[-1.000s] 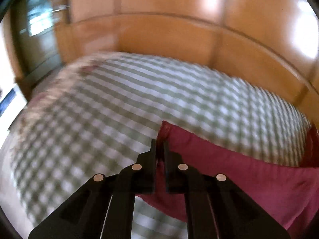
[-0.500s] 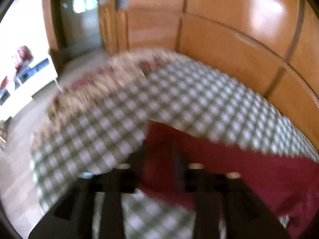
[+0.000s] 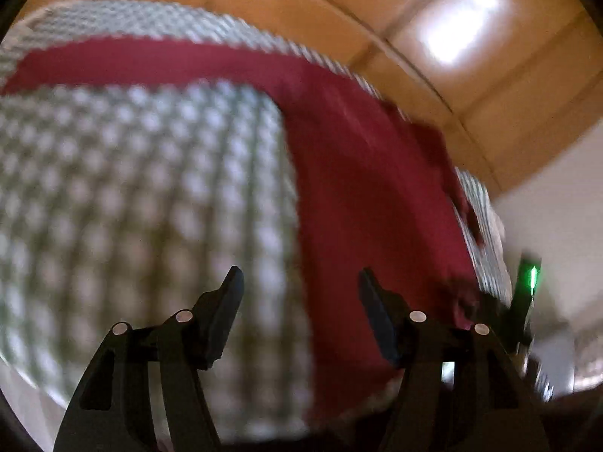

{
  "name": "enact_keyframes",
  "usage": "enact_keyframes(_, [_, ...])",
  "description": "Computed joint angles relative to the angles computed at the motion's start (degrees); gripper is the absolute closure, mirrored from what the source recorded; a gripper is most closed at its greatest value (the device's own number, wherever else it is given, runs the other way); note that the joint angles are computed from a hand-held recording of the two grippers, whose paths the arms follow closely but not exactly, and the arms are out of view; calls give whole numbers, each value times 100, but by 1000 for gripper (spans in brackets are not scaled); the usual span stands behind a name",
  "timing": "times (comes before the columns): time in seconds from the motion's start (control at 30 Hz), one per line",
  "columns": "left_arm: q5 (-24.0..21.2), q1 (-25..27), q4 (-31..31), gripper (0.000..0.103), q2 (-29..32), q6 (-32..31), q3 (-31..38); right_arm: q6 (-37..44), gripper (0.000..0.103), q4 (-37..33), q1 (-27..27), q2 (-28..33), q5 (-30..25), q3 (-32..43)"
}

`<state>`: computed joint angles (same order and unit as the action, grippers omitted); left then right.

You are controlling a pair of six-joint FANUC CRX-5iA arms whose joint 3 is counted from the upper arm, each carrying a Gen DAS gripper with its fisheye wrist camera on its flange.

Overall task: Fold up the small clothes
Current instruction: 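Lay the sweater flat on the bedspread with both grippers and release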

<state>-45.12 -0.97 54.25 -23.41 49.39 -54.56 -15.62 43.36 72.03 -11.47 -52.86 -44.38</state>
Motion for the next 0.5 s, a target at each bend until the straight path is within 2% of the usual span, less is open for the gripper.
enact_keyframes(0.03, [-17, -131, -87, 44, -25, 86, -36, -181, 3, -10, 59, -164, -202, -102])
enact_keyframes(0.1, [49, -404, -347, 63, 2, 324, -52, -509, 3, -66, 254, -425, -775, -265])
enact_keyframes(0.17, [323, -664, -767, 70, -23, 755, -27, -746, 3, -319, 519, -684, -1480, -409])
enact_keyframes(0.23, [429, -749, -876, 88, -46, 928, -15, -943, 4, -609, 737, -908, -1877, -536])
enact_keyframes(0.27, [453, -749, -928, 95, -75, 1007, -10, -1008, 17, -766, 815, -1055, -1902, -616])
enact_keyframes(0.33, [511, -791, -1037, 96, -170, 1104, 2, -1111, 38, -863, 1050, -1370, -1774, -830])
enact_keyframes(0.37, [556, -833, -1089, 96, -177, 1140, 29, -1087, 58, -791, 1190, -1409, -1807, -865])
enact_keyframes(0.43, [601, -918, -1121, 96, -254, 1239, 45, -942, 86, -723, 1311, -1448, -1738, -851])
enact_keyframes(0.47, [601, -935, -1073, 96, -319, 1251, 25, -888, 93, -709, 1359, -1453, -1796, -816])
enact_keyframes(0.5, [471, -769, -1016, 97, -451, 1121, -47, -905, 93, -691, 1433, -1516, -1875, -820])
